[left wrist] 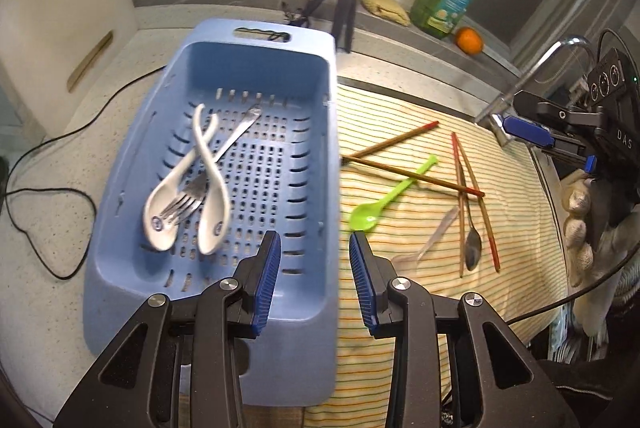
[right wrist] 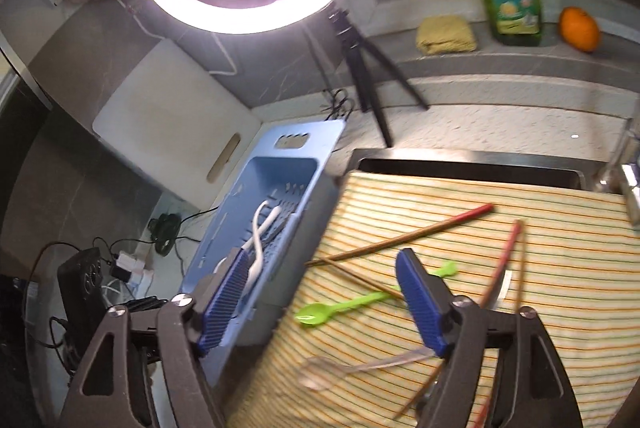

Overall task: Organize utensils
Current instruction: 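Move both tools back over the towel toward the plastic spoons, then grasp the green plastic spoon with the left tool while the right tool grasps the clear plastic spoon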

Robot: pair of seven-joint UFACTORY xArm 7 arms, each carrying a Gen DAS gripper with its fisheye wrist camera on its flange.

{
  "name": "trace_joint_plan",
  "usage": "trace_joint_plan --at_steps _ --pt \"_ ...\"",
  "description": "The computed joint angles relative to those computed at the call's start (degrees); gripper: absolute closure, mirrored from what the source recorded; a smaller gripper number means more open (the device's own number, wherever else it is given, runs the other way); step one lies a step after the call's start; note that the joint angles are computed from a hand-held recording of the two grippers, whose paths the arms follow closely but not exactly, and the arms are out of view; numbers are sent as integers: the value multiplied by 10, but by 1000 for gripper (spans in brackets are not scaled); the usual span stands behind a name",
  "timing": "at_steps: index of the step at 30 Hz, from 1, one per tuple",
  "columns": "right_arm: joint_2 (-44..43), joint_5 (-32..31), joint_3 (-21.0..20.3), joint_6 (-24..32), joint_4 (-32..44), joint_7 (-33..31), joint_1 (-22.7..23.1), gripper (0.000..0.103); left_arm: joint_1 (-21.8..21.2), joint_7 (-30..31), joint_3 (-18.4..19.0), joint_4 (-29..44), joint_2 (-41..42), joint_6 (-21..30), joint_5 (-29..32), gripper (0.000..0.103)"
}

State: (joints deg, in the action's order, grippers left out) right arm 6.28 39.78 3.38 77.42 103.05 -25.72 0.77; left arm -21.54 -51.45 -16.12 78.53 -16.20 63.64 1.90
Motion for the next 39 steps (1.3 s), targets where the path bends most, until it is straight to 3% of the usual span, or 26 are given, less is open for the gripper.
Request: trace_joint_plan --at_steps 10,18,23,28,31,39 --pt "-79 -26 -47 -56 -119 4 -32 22 -34 31 -11 63 64 -11 1 69" --pt "-108 -46 -59 -35 -151 58 -35 24 -62 142 2 156 147 44 -3 69" --pt "-129 -39 -62 -14 -188 102 -25 35 -72 227 13 201 190 67 -27 69" --pt "-125 -15 -60 35 -208 169 -13 56 -77 300 23 268 242 116 -33 70" --pt "-124 -21 -48 33 -221 197 -2 65 -75 336 31 325 284 156 -51 78" --pt "-103 -65 -22 -1 -218 300 26 74 -99 424 51 513 414 290 -41 82"
